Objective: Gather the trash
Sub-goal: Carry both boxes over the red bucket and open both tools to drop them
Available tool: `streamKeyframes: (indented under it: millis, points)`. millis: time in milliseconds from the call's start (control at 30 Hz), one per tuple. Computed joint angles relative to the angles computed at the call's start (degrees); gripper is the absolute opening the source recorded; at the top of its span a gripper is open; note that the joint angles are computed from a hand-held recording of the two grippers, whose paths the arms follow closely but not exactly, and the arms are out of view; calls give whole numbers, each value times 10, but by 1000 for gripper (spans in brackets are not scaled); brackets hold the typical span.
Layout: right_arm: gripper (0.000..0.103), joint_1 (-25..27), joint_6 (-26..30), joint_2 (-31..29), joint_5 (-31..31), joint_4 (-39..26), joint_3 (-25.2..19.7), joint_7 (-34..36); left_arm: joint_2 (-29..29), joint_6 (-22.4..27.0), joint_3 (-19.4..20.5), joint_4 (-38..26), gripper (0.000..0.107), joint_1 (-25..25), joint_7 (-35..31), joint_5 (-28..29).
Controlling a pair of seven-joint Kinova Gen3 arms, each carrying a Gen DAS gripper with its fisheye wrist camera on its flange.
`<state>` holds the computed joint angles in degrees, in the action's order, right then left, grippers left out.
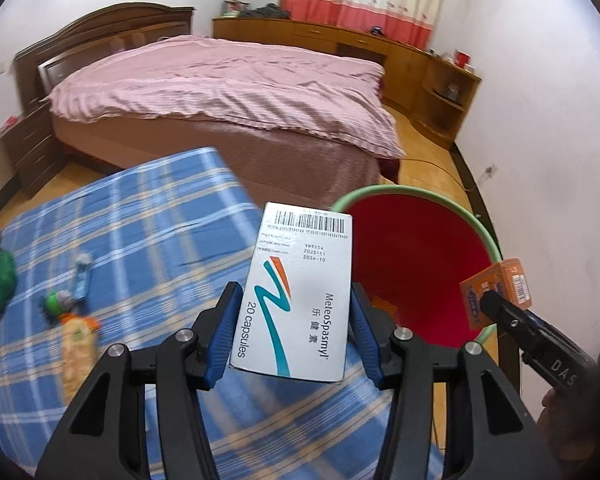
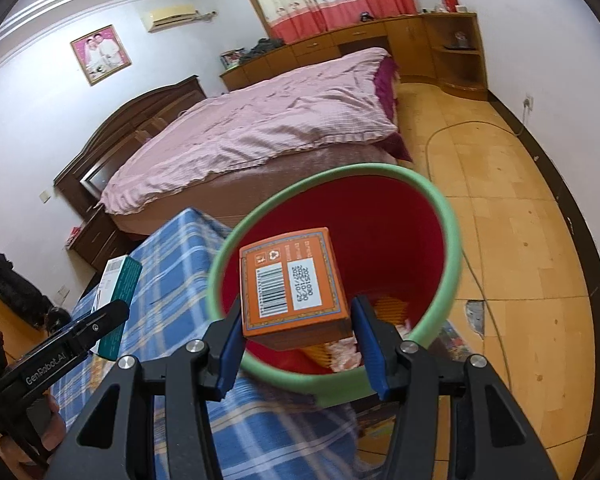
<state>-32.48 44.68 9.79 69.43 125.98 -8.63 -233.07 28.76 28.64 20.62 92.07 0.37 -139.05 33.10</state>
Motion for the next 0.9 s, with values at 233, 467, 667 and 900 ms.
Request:
streamKeyframes:
  millis: [233,467,667,900]
  points:
    - [54,29,-37,0,12,32,14,-21,35,13,7,-27,54,40,7,-14]
    - [54,51,-68,6,45,51,22,-44,67,36,2,-59,54,68,27,-39]
    - [55,57,-73,10,64,56,19,-63,84,59,-4,-80,54,76,50,-48]
    - [55,62,-75,9,86,65,13,-89,83,58,4,-77,54,68,46,-44]
